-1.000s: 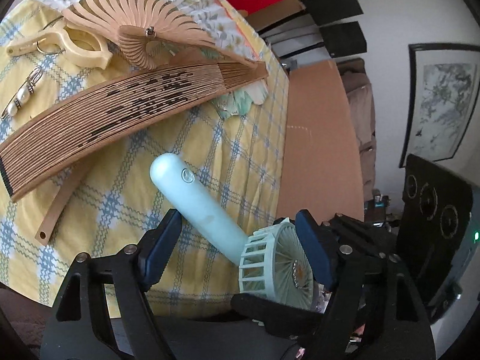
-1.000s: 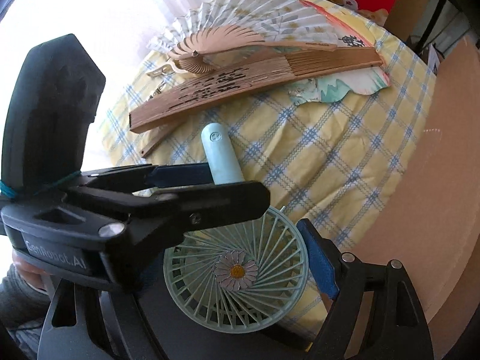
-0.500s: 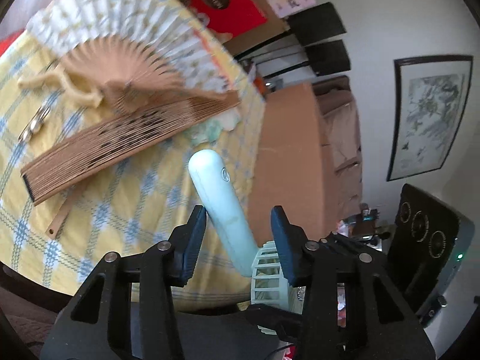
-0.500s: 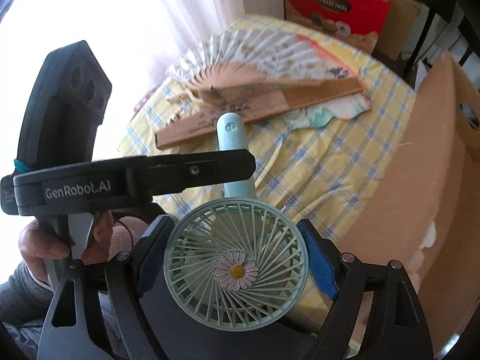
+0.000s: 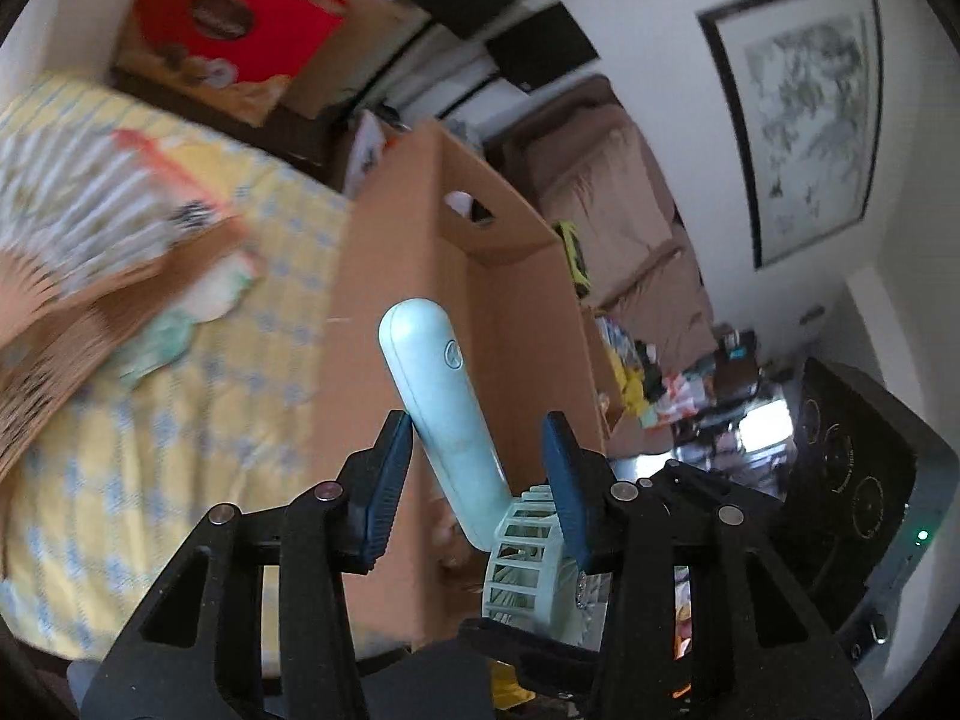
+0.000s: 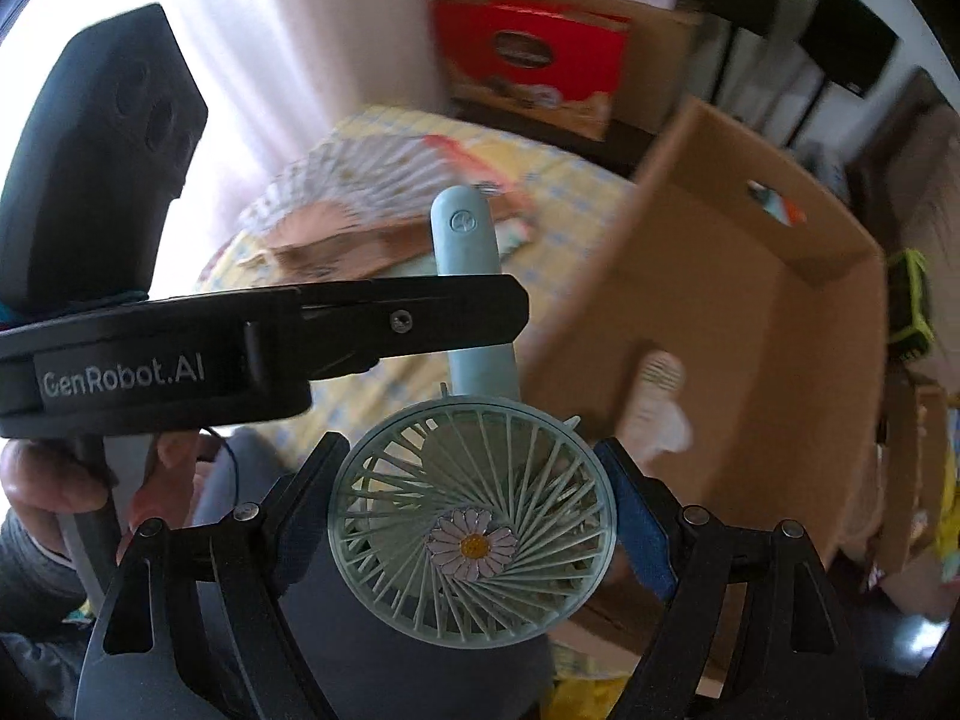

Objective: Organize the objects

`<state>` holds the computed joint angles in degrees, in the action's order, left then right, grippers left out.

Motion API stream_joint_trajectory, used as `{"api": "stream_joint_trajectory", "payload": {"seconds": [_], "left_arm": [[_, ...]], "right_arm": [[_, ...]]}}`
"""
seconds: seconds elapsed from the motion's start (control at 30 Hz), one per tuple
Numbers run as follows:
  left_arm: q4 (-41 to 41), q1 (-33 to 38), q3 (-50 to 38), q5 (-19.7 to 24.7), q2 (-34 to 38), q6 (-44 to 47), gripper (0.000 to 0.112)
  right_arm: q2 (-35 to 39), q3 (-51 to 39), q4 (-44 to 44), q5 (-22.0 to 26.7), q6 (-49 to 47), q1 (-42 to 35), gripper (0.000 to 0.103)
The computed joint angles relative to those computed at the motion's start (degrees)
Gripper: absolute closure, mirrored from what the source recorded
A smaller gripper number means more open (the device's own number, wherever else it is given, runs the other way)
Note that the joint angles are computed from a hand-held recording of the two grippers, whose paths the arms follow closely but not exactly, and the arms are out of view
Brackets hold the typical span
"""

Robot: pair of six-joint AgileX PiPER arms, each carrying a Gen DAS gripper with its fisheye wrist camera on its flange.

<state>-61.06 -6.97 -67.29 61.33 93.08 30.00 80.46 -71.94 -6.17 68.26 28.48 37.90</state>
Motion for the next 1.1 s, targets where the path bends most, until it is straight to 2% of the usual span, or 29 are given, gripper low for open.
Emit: {"api": "stream_joint_trajectory", "payload": {"seconds": [0.13,0.43,0.57,0.67,0.83,1.1], "left_arm": [[1.77,-7.01,-5.77,-1.89,4.2,-4.92,0.071],[12.17,-20.99,-19.12,-4.84,13.66,-15.81,0.071],[14.64,-24.43,-24.68,-3.15,19.21,-19.57,0.071],[15.29,-25.61,-28.93,0.55,24.04,-21.06,0.071],[18.67,-26.46,-34.27,6.41,29.96,-23.89,0.071],[20.26,-24.55,-33.49,8.16,29.88,-24.32,0.067]], "right_arm": [[-3.93,4.56,0.51,-0.5,-2.29,-6.01,0.019],[-11.24,18.4,9.25,-6.81,-14.07,-24.7,0.019],[-10.9,22.15,10.13,-8.46,-16.99,-29.89,0.019],[-9.6,23.2,7.43,-9.21,-15.34,-29.8,0.019],[-6.09,21.52,0.14,-7.24,-7.64,-23.07,0.019],[-4.26,21.98,-5.92,-6.68,-1.79,-19.17,0.019]]}}
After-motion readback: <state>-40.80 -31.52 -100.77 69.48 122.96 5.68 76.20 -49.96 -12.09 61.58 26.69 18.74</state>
